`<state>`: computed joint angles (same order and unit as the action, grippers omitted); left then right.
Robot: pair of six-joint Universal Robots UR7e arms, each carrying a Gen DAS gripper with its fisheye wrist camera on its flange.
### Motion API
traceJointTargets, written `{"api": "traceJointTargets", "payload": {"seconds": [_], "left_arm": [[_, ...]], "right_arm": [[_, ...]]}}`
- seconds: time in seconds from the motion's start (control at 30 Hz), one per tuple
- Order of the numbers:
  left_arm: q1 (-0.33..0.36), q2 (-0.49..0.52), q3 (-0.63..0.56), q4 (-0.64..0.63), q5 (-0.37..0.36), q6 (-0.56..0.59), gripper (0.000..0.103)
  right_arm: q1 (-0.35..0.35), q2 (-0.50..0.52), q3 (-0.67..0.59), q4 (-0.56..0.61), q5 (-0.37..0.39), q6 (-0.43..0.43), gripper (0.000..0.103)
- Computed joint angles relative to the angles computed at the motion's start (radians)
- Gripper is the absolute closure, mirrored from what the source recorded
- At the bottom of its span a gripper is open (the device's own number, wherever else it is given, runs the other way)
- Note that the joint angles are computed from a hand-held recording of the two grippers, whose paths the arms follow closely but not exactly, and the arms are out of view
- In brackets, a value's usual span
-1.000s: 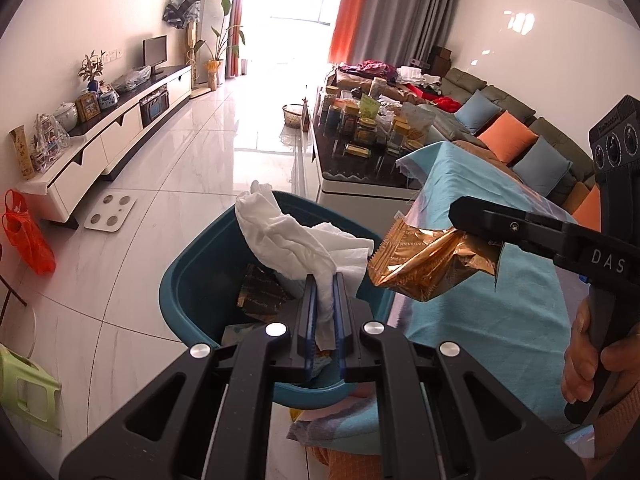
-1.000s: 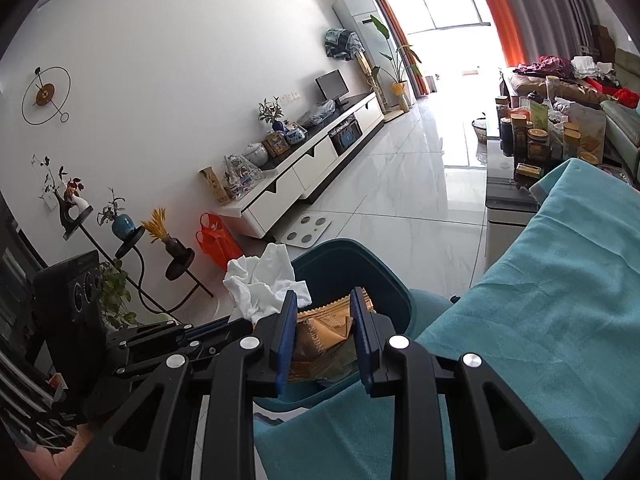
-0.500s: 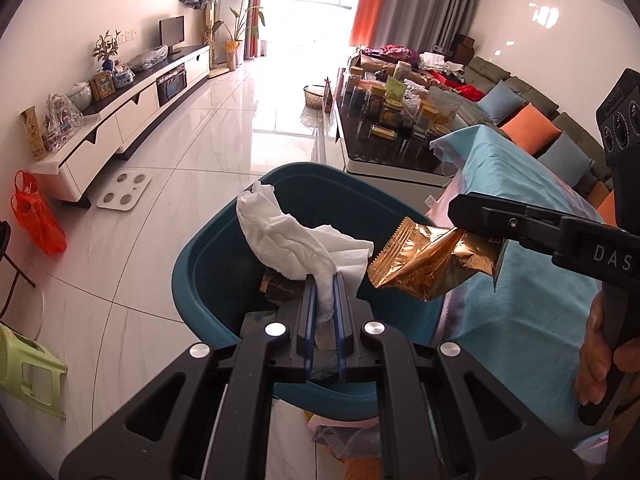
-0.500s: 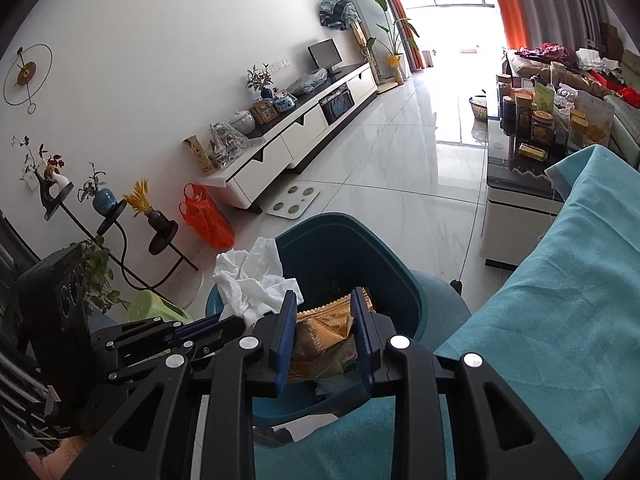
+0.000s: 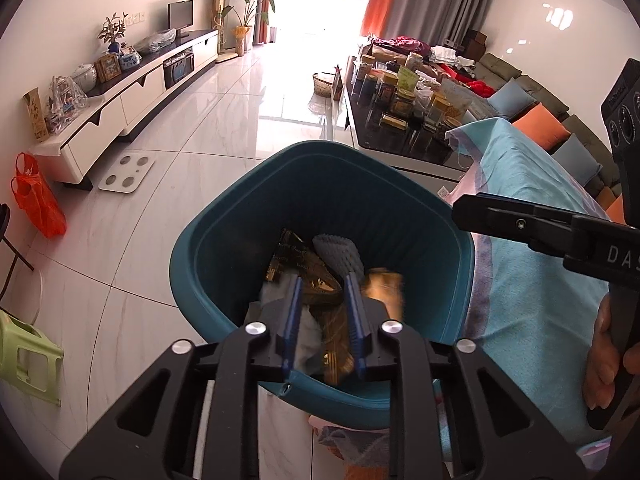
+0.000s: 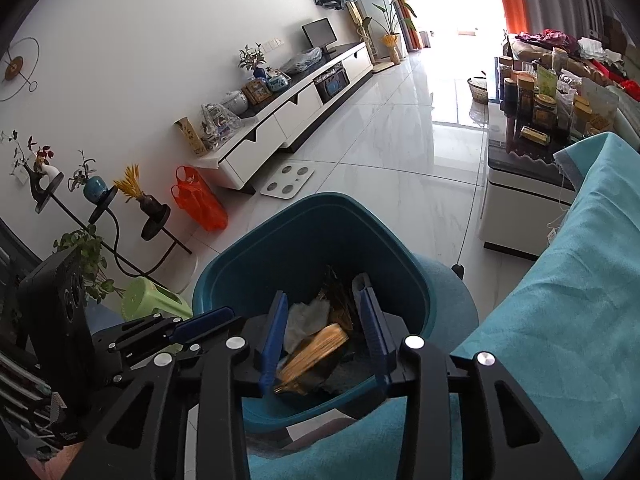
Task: Collect trash
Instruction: 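Open both tools to drop the tissue and wrapper into the bin, then move both open tools back to the orange peel and paper cup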
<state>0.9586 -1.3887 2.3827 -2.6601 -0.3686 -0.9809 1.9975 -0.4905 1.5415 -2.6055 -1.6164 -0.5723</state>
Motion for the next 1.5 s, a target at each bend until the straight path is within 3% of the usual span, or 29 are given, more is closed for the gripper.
{"api": "traceJointTargets", "payload": {"seconds": [0.17, 0.33, 0.47, 0.57, 0.73, 0.9, 1.2, 1.5], "left_arm": [[-0.019, -0.019, 0.018, 0.005, 0.009, -0.009, 0.071], [-0.08, -0.034, 0.038, 0.034, 0.046, -0.03, 0.056], [-0.126, 0.0, 0.044, -0.074, 0.055, 0.062, 0.05], [-0.153, 0.058, 0.029, -0.223, 0.04, 0.19, 0.046], [-0.173, 0.194, -0.048, -0.44, -0.033, 0.424, 0.045], [-0.167, 0.328, -0.161, -0.542, -0.142, 0.589, 0.044], [-0.139, 0.52, -0.388, -0.51, -0.312, 0.727, 0.044], [-0.108, 0.68, -0.643, -0.375, -0.423, 0.794, 0.045]], "right_arm": [[-0.017, -0.019, 0.017, -0.004, 0.022, 0.001, 0.066], [-0.037, -0.076, 0.081, -0.051, 0.049, -0.026, 0.066], [-0.064, -0.147, 0.153, -0.101, 0.066, -0.059, 0.066], [-0.091, -0.209, 0.207, -0.142, 0.076, -0.071, 0.066], [-0.149, -0.324, 0.303, -0.232, 0.082, -0.086, 0.065], [-0.215, -0.427, 0.374, -0.319, 0.051, -0.065, 0.065], [-0.331, -0.567, 0.443, -0.443, -0.004, -0.031, 0.064], [-0.445, -0.611, 0.372, -0.489, -0.021, 0.01, 0.06]]}}
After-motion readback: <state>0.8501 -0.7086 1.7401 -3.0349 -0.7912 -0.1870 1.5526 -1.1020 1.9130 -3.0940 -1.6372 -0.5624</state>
